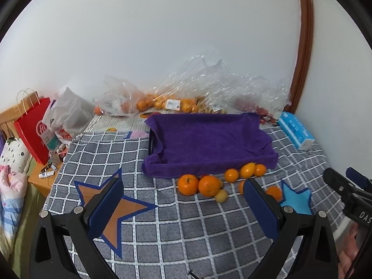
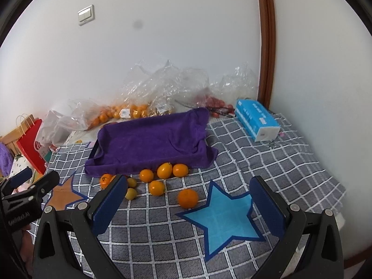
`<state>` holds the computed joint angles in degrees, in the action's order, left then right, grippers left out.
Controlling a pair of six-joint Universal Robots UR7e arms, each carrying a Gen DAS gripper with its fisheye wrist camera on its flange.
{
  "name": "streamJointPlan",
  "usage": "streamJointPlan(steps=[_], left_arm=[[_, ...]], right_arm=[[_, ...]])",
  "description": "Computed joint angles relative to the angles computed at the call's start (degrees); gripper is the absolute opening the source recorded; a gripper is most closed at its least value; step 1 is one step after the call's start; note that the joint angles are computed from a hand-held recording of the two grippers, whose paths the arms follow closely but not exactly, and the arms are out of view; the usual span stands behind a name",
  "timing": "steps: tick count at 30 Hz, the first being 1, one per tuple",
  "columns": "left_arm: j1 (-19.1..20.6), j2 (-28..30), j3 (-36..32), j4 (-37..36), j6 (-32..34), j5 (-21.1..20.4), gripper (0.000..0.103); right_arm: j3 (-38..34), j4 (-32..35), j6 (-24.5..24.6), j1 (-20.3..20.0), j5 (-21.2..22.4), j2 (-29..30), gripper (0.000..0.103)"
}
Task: Organize fruits
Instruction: 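Lower the right gripper onto a tangerine by the blue star while the left approaches a large orange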
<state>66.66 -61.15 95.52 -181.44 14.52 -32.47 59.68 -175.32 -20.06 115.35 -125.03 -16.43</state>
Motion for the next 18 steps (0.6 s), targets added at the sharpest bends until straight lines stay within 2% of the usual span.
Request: streamJointPlan(steps=[6, 9, 12, 14, 16, 18], left_arm=[[3.57, 3.57, -2.8, 0.43, 3.41, 0.87, 0.103], [5.59, 5.05, -4.24, 1.39, 2.93, 1.28, 0.102], [7.72, 5.41, -5.68, 6.6, -1.02, -0.26, 0.095], [8.65, 5.52, -6.14, 7.66, -2.41, -1.36, 0.084], [9.58, 5.53, -6.46, 8.41, -3.26, -2.78, 0.079], [10.38, 5.36, -6.79, 9.89, -3.72, -4.61, 0.078]], right_arm=[[-3.47, 2.68, 1.05, -3.82, 1.24, 3.07, 0.101], [-5.44, 4.45, 1.77, -5.34, 0.79, 4.96, 0.089], [-7.34, 8.29, 2.35, -6.3, 1.47, 6.23, 0.079], [-7.63, 9.5, 2.06, -6.68, 3.15, 6.65, 0.075], [-8.33, 9.39, 0.83, -6.9, 4.8, 7.58, 0.074], [-9.31, 10.36, 0.11, -6.92, 5.01, 8.4, 0.066]])
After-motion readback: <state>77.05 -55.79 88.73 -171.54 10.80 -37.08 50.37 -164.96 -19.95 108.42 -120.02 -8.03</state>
